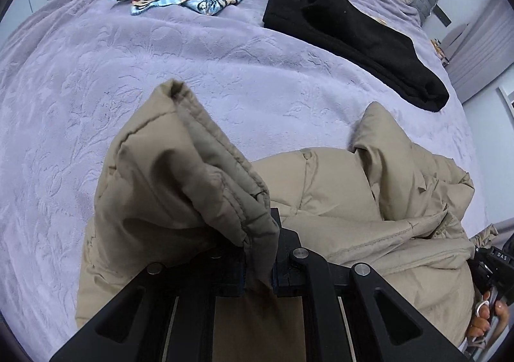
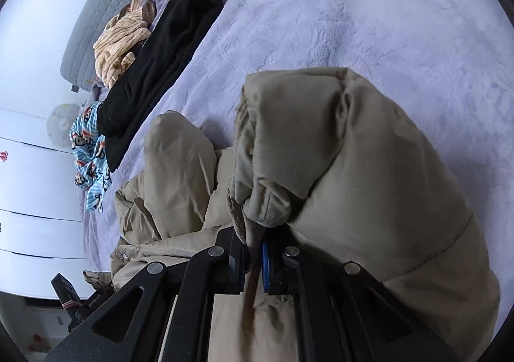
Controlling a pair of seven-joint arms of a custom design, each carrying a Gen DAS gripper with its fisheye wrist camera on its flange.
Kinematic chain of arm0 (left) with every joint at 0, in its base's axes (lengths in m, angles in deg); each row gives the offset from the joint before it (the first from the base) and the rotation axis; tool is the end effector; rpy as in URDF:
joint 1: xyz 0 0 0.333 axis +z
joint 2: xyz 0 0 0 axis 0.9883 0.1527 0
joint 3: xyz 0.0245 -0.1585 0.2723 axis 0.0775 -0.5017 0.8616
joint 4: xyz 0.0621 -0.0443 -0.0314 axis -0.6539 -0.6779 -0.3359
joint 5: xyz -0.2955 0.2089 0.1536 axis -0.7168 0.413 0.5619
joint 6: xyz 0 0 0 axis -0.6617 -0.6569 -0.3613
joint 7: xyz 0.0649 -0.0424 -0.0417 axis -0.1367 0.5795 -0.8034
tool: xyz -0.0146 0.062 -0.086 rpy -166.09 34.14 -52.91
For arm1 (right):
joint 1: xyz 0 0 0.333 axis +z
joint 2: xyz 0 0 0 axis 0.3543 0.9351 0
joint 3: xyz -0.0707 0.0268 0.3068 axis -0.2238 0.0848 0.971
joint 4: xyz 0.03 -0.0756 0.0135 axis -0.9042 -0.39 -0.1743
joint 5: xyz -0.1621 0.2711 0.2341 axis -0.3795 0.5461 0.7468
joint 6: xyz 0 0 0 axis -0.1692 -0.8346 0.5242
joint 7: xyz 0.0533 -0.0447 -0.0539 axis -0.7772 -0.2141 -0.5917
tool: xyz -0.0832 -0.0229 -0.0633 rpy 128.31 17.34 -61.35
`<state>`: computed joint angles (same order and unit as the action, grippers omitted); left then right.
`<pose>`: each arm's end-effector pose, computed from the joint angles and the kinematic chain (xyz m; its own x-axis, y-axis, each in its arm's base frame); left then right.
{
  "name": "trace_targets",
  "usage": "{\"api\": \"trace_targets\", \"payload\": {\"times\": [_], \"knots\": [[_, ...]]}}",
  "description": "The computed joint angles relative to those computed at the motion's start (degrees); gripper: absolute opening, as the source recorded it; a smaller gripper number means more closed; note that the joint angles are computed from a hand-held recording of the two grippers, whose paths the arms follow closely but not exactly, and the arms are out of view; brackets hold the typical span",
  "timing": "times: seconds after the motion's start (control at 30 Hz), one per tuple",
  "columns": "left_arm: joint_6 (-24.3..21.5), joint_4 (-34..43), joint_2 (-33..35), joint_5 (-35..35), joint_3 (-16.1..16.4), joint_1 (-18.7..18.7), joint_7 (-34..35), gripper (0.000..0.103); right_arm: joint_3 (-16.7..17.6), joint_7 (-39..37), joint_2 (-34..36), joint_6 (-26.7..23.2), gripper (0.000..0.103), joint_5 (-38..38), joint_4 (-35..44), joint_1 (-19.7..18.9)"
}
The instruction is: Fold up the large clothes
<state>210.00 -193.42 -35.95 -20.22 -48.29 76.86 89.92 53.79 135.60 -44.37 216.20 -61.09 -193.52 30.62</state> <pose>0.5422 -0.1223 0.5190 -0.3430 -0.9041 0.2548 -0.9107 0.2536 -0.3260 0.2902 0.0901 0.5213 -0.6866 -0.4401 -0.5787 -0.4234 0.8891 -0.1738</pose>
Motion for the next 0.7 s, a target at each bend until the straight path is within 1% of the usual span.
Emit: {"api": "trace_targets", "payload": {"times": [0.07,0.1,0.13,0.17,0.2,0.23,0.27,0.3,0.33,0.37,0.4,0.43,0.47,0.5,0.53,0.57,0.67,0.7], "knots": [[-1.40,0.74,-1.07,-0.53,0.51,0.17,2.00,0.024,-0.49,0.03,-0.37,0.16,0.008,0.38,-0.07,0.16],[-1.17,0.56,-2.16,-1.62,0.90,0.27,3.37,0.051,-0.91,-0.11,-0.73,-0.19,0.009,0.69,0.16,0.36],[0.61,-0.59,-4.04,-2.37,1.26,0.44,4.47,0.090,-1.36,-0.42,-1.41,-0.86,0.011,0.97,0.53,0.59],[4.02,-2.49,-6.39,-2.82,1.47,0.55,5.02,0.100,-1.74,-0.96,-1.91,-1.61,0.016,1.13,1.04,0.81],[7.11,-4.16,-8.50,-4.72,1.24,1.18,6.79,0.101,-2.12,-1.81,-2.87,-2.10,0.028,1.28,1.40,1.19],[7.00,-4.03,-9.26,-5.75,3.01,-0.18,8.50,0.101,-2.10,-2.39,-3.50,-2.16,0.040,1.34,1.74,1.27],[5.82,-3.34,-9.47,-5.55,3.40,-0.21,8.68,0.101,-1.57,-2.47,-4.55,-2.95,0.068,1.19,2.20,1.07],[4.80,-3.02,-9.75,-5.58,3.63,-0.22,8.35,0.101,-0.34,-1.94,-5.40,-4.13,0.078,0.63,3.06,0.39],[2.39,-2.52,-9.80,-7.18,4.36,-0.63,9.02,0.097,0.94,-1.57,-6.47,-5.07,0.077,-0.10,3.80,0.01],[-1.48,-1.75,-9.49,-9.08,5.11,-1.19,10.30,0.090,1.06,-2.22,-6.83,-4.97,0.074,-0.16,4.15,0.83],[-5.11,-1.02,-8.97,-10.21,5.33,-1.59,11.65,0.072,1.02,-3.19,-6.52,-4.52,0.067,0.00,4.50,1.96],[-7.59,-1.41,-8.92,-10.57,4.90,-2.03,13.35,0.060,1.01,-4.45,-5.41,-4.77,0.044,0.16,5.24,3.26],[-7.88,-2.92,-9.45,-10.35,3.92,-2.49,14.83,0.056,0.64,-6.47,-3.09,-5.49,0.028,0.37,6.44,4.94],[-7.36,-4.74,-10.09,-10.03,2.85,-3.03,15.69,0.053,0.24,-8.76,-0.75,-5.43,0.024,0.64,7.19,6.54],[-6.98,-6.45,-10.48,-9.94,1.87,-3.76,16.12,0.053,-0.02,-11.02,1.79,-4.89,0.021,0.88,7.79,7.88],[-5.71,-7.97,-10.55,-9.92,0.94,-4.49,16.24,0.053,0.11,-12.90,4.62,-4.55,0.018,0.89,8.45,8.71],[5.65,-12.87,-10.94,-7.81,-2.30,-6.52,14.98,0.053,1.84,-15.23,11.06,-2.68,0.016,-0.52,9.58,8.31],[8.36,-13.42,-10.46,-7.35,-2.67,-7.17,14.24,0.053,2.60,-15.33,12.45,-2.38,0.012,-1.74,9.90,7.44]]}}
